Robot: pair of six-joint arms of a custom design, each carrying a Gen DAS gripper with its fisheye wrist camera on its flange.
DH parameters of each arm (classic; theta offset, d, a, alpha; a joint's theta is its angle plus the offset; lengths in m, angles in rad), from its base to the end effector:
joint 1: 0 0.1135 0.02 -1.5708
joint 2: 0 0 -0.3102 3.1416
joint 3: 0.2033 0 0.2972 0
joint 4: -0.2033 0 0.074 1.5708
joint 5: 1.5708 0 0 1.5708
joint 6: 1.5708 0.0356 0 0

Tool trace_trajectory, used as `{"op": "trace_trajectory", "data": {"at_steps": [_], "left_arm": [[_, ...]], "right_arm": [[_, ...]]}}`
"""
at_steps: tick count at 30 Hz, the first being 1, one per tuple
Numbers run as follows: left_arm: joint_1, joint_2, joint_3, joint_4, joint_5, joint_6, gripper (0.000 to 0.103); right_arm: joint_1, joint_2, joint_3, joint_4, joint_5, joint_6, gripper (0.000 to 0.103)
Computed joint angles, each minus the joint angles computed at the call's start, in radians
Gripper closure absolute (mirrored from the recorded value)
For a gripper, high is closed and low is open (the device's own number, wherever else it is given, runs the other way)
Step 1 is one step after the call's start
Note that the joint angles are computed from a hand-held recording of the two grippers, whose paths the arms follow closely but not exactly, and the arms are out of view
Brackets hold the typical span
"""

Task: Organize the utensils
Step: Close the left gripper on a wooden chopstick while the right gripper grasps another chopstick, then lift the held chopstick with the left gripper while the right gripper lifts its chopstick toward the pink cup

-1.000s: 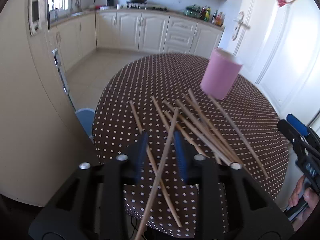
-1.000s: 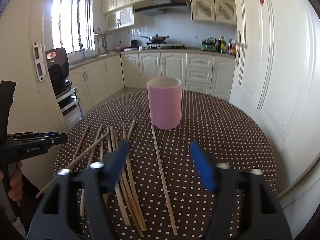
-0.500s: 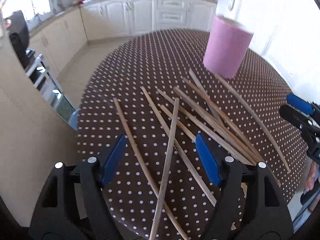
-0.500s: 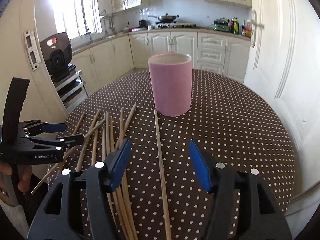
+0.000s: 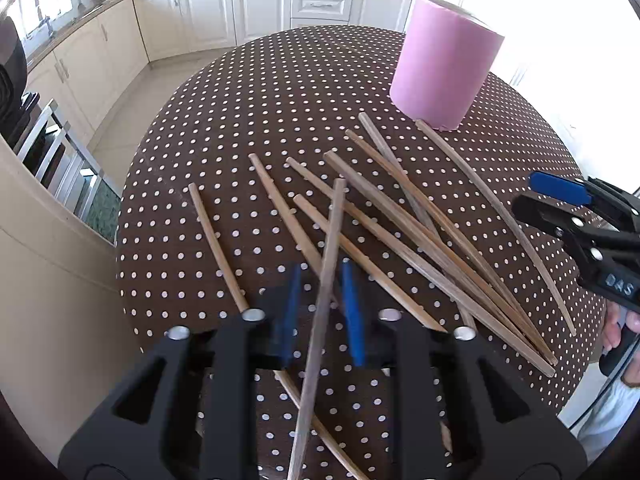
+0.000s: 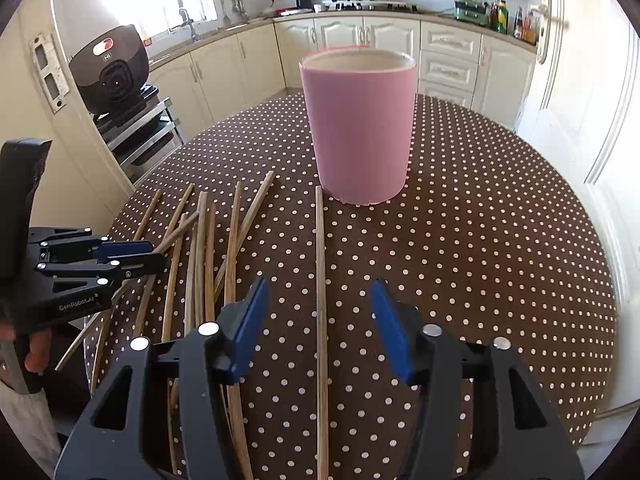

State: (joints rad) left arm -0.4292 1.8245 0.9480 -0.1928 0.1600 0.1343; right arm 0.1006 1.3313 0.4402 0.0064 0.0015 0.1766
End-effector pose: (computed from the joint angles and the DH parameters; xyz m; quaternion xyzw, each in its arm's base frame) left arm 0.3456 -0.1644 0.1328 0.2875 0.9220 -0.1129 0.2333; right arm 0.2442 0.0246 0.1414 0.0360 0.9410 0.0458 0.3332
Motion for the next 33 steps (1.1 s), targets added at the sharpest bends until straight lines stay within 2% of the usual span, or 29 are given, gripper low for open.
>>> {"op": "trace_trajectory", "data": {"at_steps": [1,6,14,16,18,19,23,28,33], "left_arm": [[-0.002,-0.002,-0.002,0.002,-0.003,-0.003,0.091],[-0.001,-0.007,-0.007,0.015,0.002,-0.019,0.094],[0.008,-0.044,-0.005,0.006,0.027,-0.036,0.094],[0.01,-0.064,-0.013,-0.002,0.028,-0.035,0.094],[0.008,-0.085,-0.013,-0.008,0.027,-0.042,0.094],[0.008,-0.1,-0.016,-0.011,0.033,-0.044,0.094],[0.003,-0.173,-0.031,-0.015,0.05,-0.058,0.094],[-0.012,-0.268,-0.045,-0.021,0.101,-0.088,0.094],[-0.058,-0.393,-0.077,-0.011,0.105,-0.122,0.095]], "right_arm": [[-0.013,0.012,0.008,-0.002,-0.017,0.0,0.058],[-0.045,0.09,0.06,-0.029,-0.06,-0.009,0.069],[-0.033,0.197,0.159,-0.088,-0.048,-0.029,0.074],[-0.026,0.226,0.186,-0.097,-0.025,-0.036,0.08],[-0.026,0.238,0.207,-0.115,-0.017,-0.043,0.098],[-0.031,0.239,0.214,-0.122,-0.033,-0.044,0.098],[-0.023,0.196,0.202,-0.118,-0.035,-0.023,0.098],[-0.027,0.042,0.17,-0.157,-0.057,-0.01,0.099],[-0.044,-0.116,0.152,-0.213,-0.088,-0.01,0.098]]}}
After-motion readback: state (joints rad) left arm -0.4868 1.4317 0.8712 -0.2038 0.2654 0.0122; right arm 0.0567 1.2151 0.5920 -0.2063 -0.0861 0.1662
